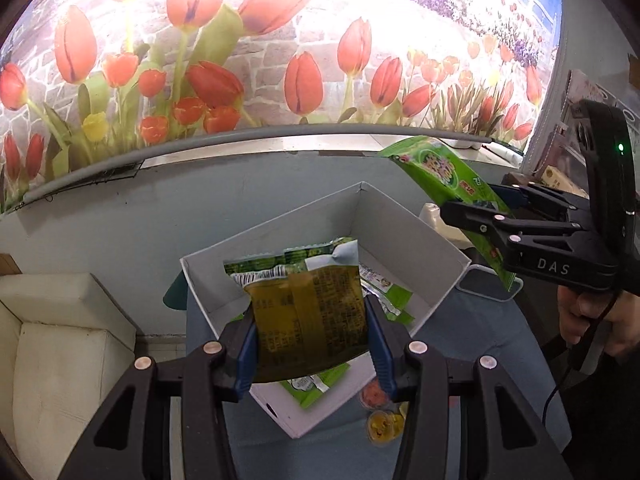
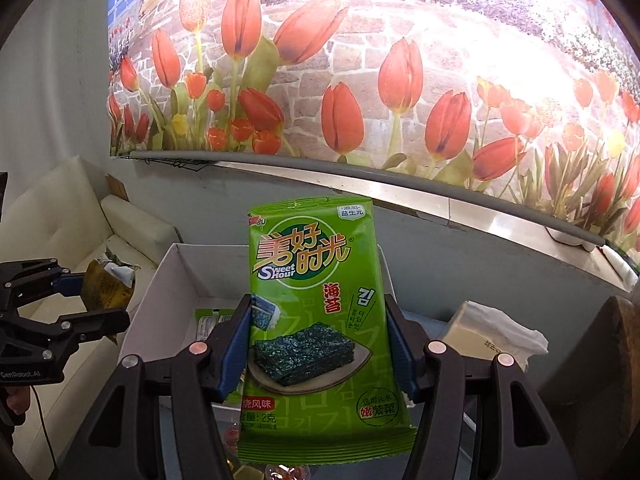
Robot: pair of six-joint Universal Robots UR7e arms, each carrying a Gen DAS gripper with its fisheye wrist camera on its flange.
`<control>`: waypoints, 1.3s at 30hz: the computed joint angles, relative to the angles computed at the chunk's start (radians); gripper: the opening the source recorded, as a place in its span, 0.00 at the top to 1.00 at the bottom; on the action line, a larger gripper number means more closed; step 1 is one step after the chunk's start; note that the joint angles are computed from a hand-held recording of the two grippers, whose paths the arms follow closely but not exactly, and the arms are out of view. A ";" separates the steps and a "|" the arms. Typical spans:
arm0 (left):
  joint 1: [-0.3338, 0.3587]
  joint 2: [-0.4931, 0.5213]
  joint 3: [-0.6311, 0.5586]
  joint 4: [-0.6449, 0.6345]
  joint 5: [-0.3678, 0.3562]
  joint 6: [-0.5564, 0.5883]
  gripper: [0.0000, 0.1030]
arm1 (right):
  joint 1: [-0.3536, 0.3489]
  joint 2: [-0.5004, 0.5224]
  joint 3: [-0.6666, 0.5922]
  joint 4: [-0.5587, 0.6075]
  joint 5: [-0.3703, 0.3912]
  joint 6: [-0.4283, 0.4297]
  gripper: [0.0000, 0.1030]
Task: Organize snacks
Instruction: 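Carry both packets over the white box and release them inside, then grasp a pink jelly cup with a cartoon lid with the right tool and lift it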
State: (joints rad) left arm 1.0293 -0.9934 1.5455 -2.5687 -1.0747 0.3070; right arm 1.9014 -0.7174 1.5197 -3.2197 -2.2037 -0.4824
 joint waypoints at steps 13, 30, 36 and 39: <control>0.046 0.100 -0.089 0.019 0.028 0.062 0.05 | -0.024 0.079 -0.135 0.078 -0.045 -0.027 0.06; 0.001 -0.090 0.179 -0.074 -0.032 -0.004 0.00 | -0.012 -0.082 0.245 -0.160 -0.028 0.020 0.06; -0.025 -0.170 0.351 -0.113 -0.014 -0.079 0.00 | -0.046 -0.099 0.406 -0.193 -0.037 0.135 0.05; -0.025 -0.212 0.435 -0.135 -0.047 -0.139 0.00 | -0.068 -0.084 0.433 -0.206 -0.035 0.195 0.05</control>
